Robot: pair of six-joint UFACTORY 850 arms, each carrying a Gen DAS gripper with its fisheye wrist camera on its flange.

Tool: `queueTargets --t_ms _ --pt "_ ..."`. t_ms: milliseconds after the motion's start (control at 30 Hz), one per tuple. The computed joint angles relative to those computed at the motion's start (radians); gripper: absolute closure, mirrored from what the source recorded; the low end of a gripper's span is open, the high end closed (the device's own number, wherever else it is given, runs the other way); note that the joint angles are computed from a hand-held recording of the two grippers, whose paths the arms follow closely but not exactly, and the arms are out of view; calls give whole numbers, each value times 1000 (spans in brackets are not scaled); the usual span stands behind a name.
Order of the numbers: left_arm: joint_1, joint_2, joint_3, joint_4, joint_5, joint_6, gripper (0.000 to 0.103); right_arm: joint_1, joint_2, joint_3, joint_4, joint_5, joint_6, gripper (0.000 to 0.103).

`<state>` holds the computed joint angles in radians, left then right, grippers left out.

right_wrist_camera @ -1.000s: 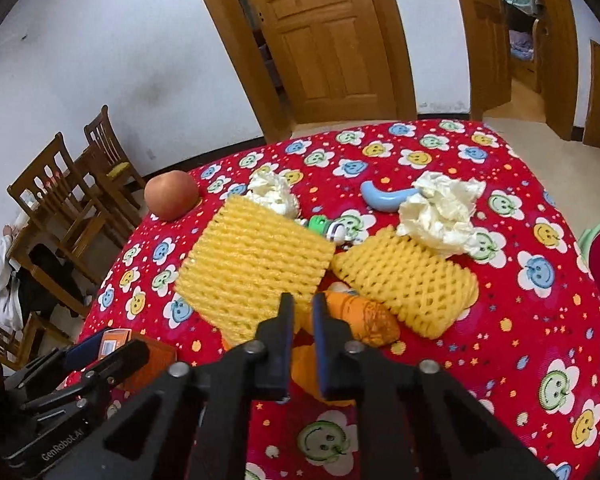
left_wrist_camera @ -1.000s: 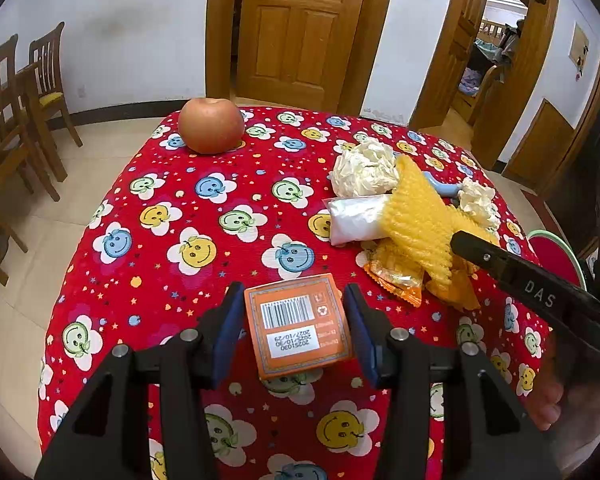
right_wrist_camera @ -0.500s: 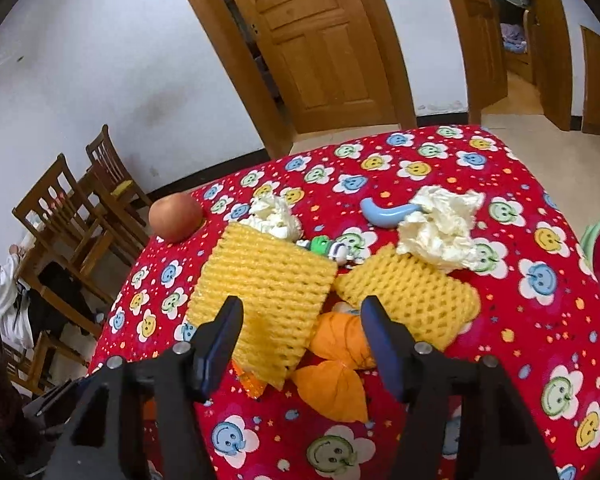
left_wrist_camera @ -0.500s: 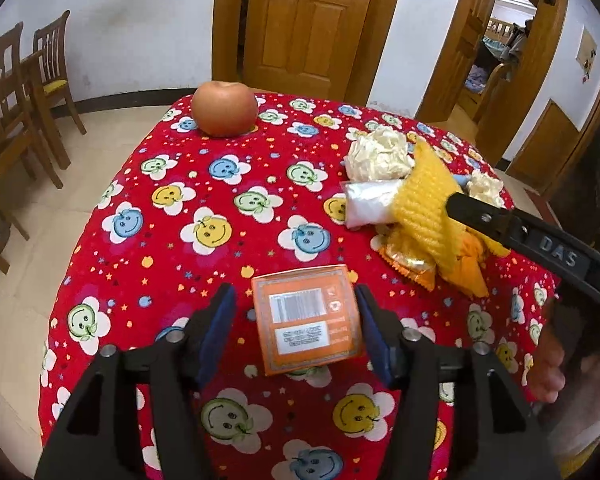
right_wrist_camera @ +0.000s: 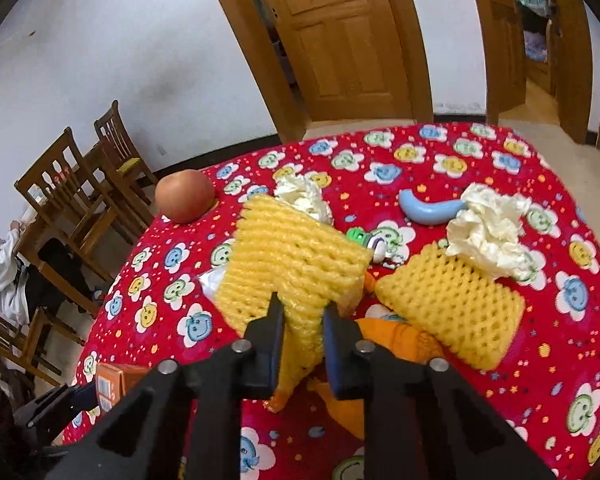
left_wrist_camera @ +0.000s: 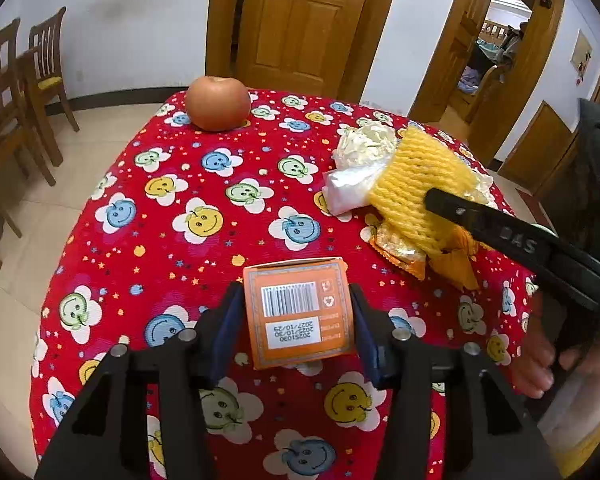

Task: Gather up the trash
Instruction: 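Grasp and lift a yellow foam net with the right tool while the left tool holds the carton, then carry the orange carton and yellow foam net in both tools over the bin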

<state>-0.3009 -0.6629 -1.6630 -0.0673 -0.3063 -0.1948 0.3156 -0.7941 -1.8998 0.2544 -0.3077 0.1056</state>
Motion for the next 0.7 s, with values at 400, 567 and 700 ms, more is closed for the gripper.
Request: queueTargets --t_ms 400,567,700 --pt "-15 47 26 -145 35 137 51 -23 202 254 307 164 -292 89" --pt "-35 44 -2 -192 24 196 51 -38 270 337 273 195 -242 88" --pt "-56 29 -42 -262 4 278 51 -57 343 428 37 236 6 88"
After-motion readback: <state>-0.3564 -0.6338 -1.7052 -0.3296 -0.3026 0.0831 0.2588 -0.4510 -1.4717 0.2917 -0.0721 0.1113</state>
